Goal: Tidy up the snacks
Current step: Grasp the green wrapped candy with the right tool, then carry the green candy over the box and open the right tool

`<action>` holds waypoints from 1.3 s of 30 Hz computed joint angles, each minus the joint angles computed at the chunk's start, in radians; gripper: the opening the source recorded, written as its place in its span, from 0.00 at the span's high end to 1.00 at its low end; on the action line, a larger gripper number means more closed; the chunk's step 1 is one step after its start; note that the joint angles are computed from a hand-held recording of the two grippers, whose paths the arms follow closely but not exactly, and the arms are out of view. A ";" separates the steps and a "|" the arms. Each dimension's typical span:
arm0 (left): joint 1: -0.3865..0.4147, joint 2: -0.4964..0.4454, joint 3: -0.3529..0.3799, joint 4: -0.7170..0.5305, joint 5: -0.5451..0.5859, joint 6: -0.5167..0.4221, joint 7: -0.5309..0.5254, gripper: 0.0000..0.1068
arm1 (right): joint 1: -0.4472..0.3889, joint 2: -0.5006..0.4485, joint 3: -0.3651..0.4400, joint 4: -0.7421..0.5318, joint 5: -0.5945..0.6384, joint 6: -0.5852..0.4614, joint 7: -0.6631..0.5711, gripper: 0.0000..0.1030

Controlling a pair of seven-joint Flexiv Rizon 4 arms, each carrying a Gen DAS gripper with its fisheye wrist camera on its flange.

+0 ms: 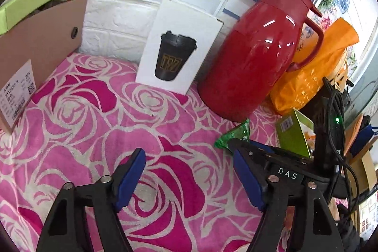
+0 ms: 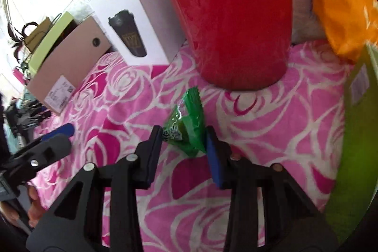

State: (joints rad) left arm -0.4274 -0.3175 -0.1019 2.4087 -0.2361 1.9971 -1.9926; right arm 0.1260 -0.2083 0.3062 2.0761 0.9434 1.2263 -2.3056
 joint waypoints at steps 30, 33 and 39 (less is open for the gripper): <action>0.190 -0.126 -0.472 -0.130 0.256 -0.184 -0.059 0.38 | 0.090 0.542 -0.269 0.443 0.118 -0.247 -0.171 0.66; 0.136 -0.113 -0.440 -0.145 0.234 -0.204 -0.054 0.43 | 0.089 0.592 -0.294 0.465 0.110 -0.278 -0.177 0.66; -0.056 -0.059 -0.282 -0.215 0.175 -0.265 -0.024 0.53 | 0.076 0.707 -0.337 0.503 0.076 -0.267 -0.165 0.66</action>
State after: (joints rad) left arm -0.4836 -0.3766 -0.3843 2.1941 -0.0607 1.7321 -2.0164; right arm 0.2024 0.4989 -0.0312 2.5796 1.0196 0.9591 -2.4703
